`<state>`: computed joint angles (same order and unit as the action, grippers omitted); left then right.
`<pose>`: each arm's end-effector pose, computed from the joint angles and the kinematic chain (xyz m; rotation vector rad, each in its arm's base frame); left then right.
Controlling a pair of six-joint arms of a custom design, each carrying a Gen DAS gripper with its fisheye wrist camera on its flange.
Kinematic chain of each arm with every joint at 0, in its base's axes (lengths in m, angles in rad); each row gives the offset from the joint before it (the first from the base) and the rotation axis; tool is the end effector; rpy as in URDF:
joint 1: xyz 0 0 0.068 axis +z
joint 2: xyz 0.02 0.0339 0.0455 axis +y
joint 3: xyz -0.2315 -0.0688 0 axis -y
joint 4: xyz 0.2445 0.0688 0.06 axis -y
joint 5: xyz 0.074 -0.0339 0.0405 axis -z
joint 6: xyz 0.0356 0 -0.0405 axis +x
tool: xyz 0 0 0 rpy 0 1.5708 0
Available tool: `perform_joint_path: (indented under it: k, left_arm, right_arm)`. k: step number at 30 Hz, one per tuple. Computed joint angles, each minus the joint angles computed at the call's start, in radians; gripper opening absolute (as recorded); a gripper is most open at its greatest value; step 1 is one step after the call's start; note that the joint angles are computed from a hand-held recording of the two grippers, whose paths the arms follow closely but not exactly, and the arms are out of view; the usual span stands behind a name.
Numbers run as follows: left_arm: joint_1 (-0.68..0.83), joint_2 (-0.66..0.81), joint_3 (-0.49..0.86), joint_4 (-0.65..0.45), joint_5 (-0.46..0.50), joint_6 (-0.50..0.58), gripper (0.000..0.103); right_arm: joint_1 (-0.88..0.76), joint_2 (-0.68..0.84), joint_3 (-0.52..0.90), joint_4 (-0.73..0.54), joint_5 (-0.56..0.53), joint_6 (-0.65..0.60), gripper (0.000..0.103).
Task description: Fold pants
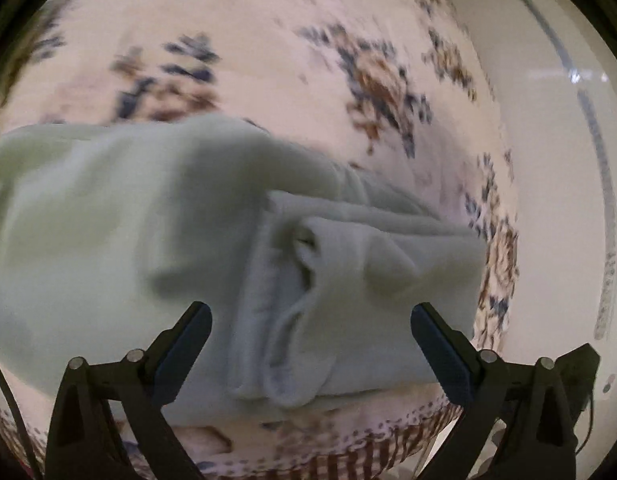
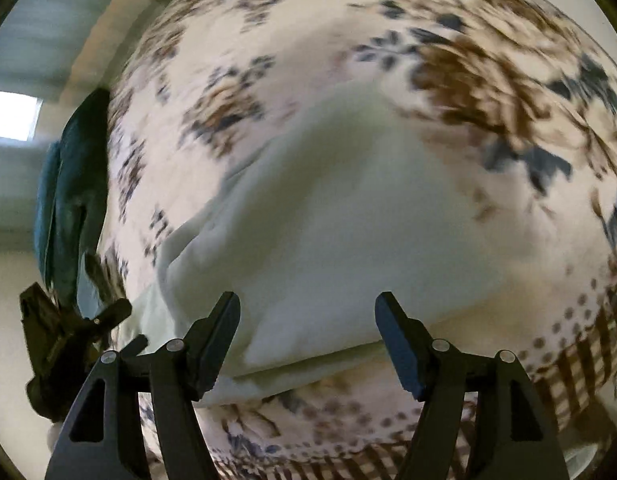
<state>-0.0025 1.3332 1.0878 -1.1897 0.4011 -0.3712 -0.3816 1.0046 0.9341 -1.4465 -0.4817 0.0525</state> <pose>0.2317 -0.0145 0.2315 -0.5121 2.9738 -0.6408 0.1450 -0.0404 0.2461 0.6121 2.8654 0.6970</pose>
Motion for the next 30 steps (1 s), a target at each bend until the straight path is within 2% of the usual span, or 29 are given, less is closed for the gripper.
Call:
perform_joint_path:
  k: [1, 2, 3, 4, 5, 8, 10, 11, 13, 14, 16, 18, 20, 23, 25, 28, 29, 30]
  left_arm:
    - [-0.021, 0.032, -0.004, 0.033, 0.012, -0.011, 0.093]
    - [-0.055, 0.071, 0.001, 0.073, -0.004, -0.033, 0.068]
    - [-0.087, 0.114, 0.01, 0.109, -0.015, -0.039, 0.055]
    - [-0.107, 0.152, 0.023, 0.125, -0.023, -0.035, 0.032]
    - [-0.129, 0.183, 0.04, 0.135, -0.06, -0.043, 0.013]
    - [-0.1, 0.15, 0.07, 0.121, -0.142, -0.019, 0.012]
    - [-0.033, 0.163, 0.074, 0.101, -0.16, 0.025, 0.012]
    - [-0.003, 0.175, 0.059, 0.104, -0.14, 0.027, 0.013]
    - [0.053, 0.194, 0.04, 0.111, -0.036, 0.035, 0.016]
    - [0.058, 0.194, 0.044, 0.097, -0.02, 0.045, 0.024]
    - [0.066, 0.176, 0.047, 0.058, 0.003, 0.07, 0.034]
    - [0.096, 0.123, 0.022, 0.016, 0.048, 0.086, 0.038]
    - [0.124, 0.053, -0.014, -0.031, 0.079, 0.086, 0.047]
    - [0.123, -0.034, -0.073, -0.074, 0.084, 0.089, 0.049]
    - [0.1, -0.056, -0.118, -0.057, 0.096, 0.069, 0.049]
    - [0.04, -0.05, -0.165, -0.004, 0.088, 0.005, 0.049]
    - [0.01, -0.064, -0.171, 0.013, 0.052, -0.019, 0.047]
    - [-0.023, -0.073, -0.171, 0.022, 0.014, -0.032, 0.042]
  right_arm:
    - [-0.044, 0.028, 0.002, 0.001, -0.006, -0.037, 0.073]
    - [-0.078, 0.059, 0.005, 0.006, -0.006, -0.071, 0.073]
    - [-0.101, 0.092, 0.016, 0.011, -0.001, -0.094, 0.073]
    - [-0.119, 0.123, 0.026, 0.021, 0.002, -0.117, 0.073]
    - [-0.128, 0.151, 0.035, 0.032, 0.003, -0.131, 0.073]
    - [-0.143, 0.217, 0.064, 0.05, 0.008, -0.167, 0.073]
    - [-0.153, 0.244, 0.077, 0.056, 0.021, -0.183, 0.073]
    - [-0.16, 0.263, 0.083, 0.058, 0.025, -0.198, 0.073]
    - [-0.177, 0.308, 0.084, 0.068, 0.026, -0.219, 0.073]
    - [-0.189, 0.325, 0.078, 0.07, 0.02, -0.226, 0.073]
    - [-0.22, 0.354, 0.082, 0.06, 0.011, -0.236, 0.073]
    - [-0.273, 0.372, 0.093, 0.025, -0.027, -0.259, 0.073]
    - [-0.327, 0.371, 0.099, -0.023, -0.055, -0.288, 0.073]
    - [-0.404, 0.359, 0.064, -0.1, -0.082, -0.322, 0.073]
    - [-0.427, 0.372, 0.018, -0.123, -0.103, -0.341, 0.073]
    - [-0.415, 0.395, -0.089, -0.053, -0.139, -0.292, 0.072]
    - [-0.415, 0.401, -0.108, -0.032, -0.162, -0.282, 0.066]
    - [-0.409, 0.404, -0.135, 0.004, -0.195, -0.259, 0.051]
